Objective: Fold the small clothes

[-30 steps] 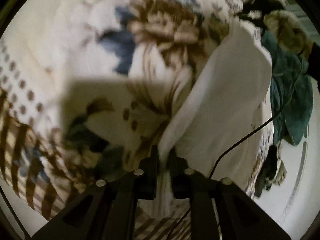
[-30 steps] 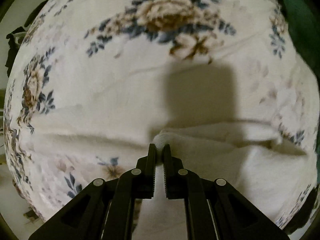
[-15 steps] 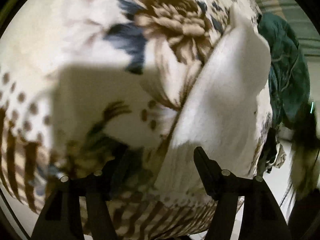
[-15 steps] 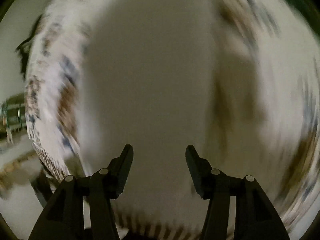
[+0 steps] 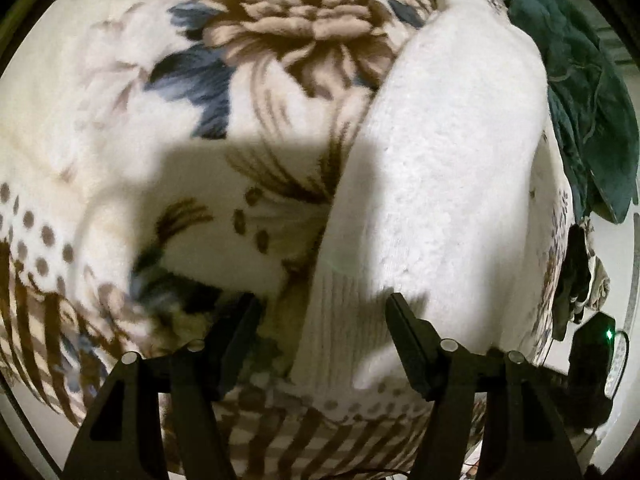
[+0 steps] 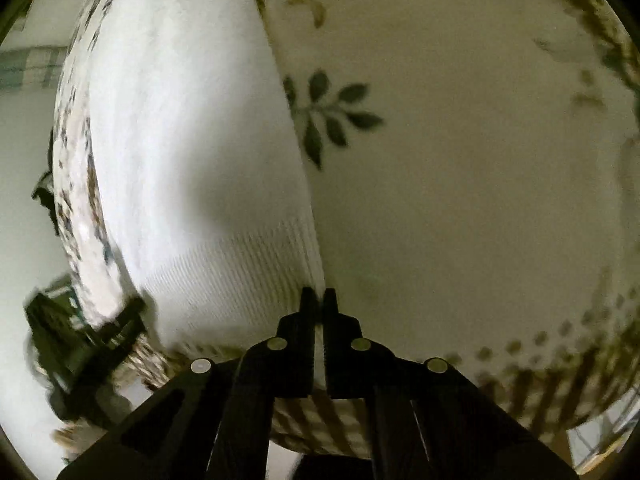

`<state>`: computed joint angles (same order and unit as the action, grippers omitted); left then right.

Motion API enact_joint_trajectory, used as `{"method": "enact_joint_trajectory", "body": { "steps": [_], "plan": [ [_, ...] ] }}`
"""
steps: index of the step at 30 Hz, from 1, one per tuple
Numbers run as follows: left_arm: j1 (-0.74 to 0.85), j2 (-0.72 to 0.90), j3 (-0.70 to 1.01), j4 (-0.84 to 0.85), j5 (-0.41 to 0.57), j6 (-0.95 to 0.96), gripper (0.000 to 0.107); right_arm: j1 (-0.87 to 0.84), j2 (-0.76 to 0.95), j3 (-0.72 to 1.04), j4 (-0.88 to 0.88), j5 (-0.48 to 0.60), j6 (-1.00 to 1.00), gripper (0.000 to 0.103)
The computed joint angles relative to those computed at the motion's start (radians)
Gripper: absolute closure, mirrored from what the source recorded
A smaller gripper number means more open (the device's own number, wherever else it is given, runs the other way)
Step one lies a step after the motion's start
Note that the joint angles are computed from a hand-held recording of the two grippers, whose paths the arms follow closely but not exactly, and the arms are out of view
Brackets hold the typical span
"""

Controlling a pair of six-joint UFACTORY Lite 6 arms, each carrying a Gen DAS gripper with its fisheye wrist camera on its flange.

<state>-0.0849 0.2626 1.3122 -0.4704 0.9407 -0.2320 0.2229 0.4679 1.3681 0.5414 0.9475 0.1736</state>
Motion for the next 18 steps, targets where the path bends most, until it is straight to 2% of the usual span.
{"method": "enact_joint_trajectory", "body": {
  "steps": [2, 4, 6, 12, 16, 18],
  "plan": [
    [-0.026, 0.004, -0.005, 0.019, -0.026, -0.017, 0.055, 0.018, -0.057, -0.056, -0.040, 0.009, 0.027, 0.101],
    [-0.043, 0.003, -0.015, 0.026, -0.043, -0.033, 0.087, 0.025, -0.088, -0.079, -0.046, 0.035, 0.035, 0.101],
    [-0.046, -0.013, -0.032, 0.037, -0.051, -0.047, 0.102, 0.056, -0.117, -0.096, -0.062, 0.042, 0.051, 0.101],
    [-0.008, -0.061, -0.015, 0.103, -0.008, -0.061, 0.104, 0.109, -0.113, -0.051, -0.030, 0.087, 0.080, 0.101],
    [0.037, 0.028, -0.017, 0.115, 0.008, -0.002, 0.104, 0.115, 0.006, -0.059, -0.018, 0.017, 0.095, 0.101],
    [0.052, 0.065, 0.036, 0.075, 0.051, 0.072, 0.103, 0.108, 0.054, -0.034, 0.004, 0.010, 0.064, 0.100]
  ]
}}
